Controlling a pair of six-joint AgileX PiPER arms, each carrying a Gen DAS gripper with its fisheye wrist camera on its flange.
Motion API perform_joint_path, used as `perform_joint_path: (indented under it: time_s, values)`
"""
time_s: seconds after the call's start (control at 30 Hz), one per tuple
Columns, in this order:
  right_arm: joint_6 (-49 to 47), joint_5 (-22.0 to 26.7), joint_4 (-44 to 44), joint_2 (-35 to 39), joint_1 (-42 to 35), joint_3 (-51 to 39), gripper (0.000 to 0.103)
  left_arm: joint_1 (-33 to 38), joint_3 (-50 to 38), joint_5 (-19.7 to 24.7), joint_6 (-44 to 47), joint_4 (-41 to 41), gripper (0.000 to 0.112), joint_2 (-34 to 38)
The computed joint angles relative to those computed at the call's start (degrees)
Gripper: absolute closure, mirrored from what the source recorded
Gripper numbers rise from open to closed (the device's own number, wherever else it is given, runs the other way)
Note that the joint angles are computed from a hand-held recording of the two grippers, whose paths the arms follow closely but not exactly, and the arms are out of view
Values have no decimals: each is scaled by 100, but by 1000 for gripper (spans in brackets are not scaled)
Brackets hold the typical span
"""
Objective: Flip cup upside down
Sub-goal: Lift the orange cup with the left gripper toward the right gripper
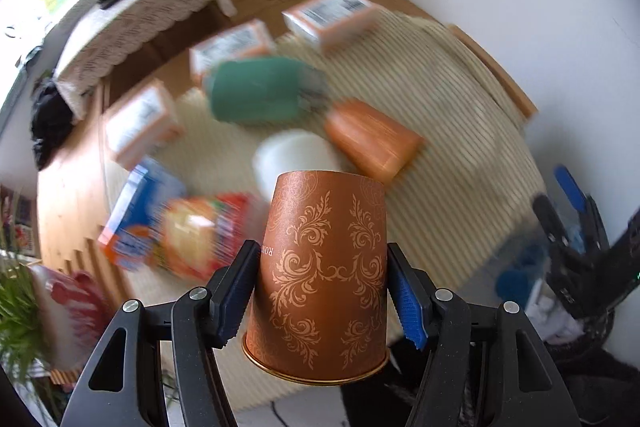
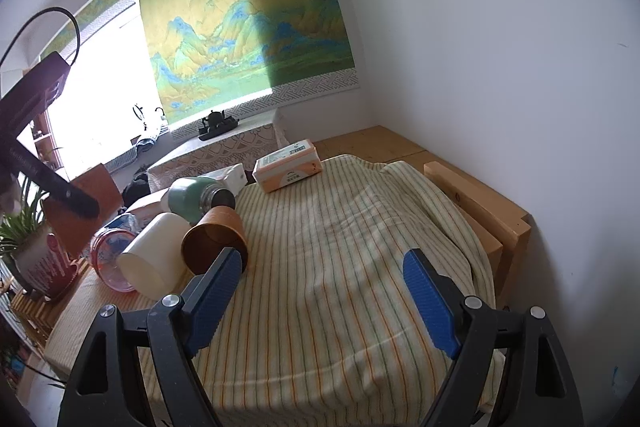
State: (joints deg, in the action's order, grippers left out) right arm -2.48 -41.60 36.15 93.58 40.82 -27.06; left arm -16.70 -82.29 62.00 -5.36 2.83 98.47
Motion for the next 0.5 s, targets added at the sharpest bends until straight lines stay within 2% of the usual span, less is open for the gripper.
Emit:
perform_joint_path:
  time_s: [0.13,0.3,0.5]
  values:
    - [-27,-52,14,-136,34,204,23,-347,530,-385,-144,-352,46,48]
    - [137,-99,-100,-296,-107,507,23,-407,690,-869,-130,-1010,46,557]
    - [222,-128,-211,-395,-331,712,23,-445,384,-962,-170,-1195,46,1072]
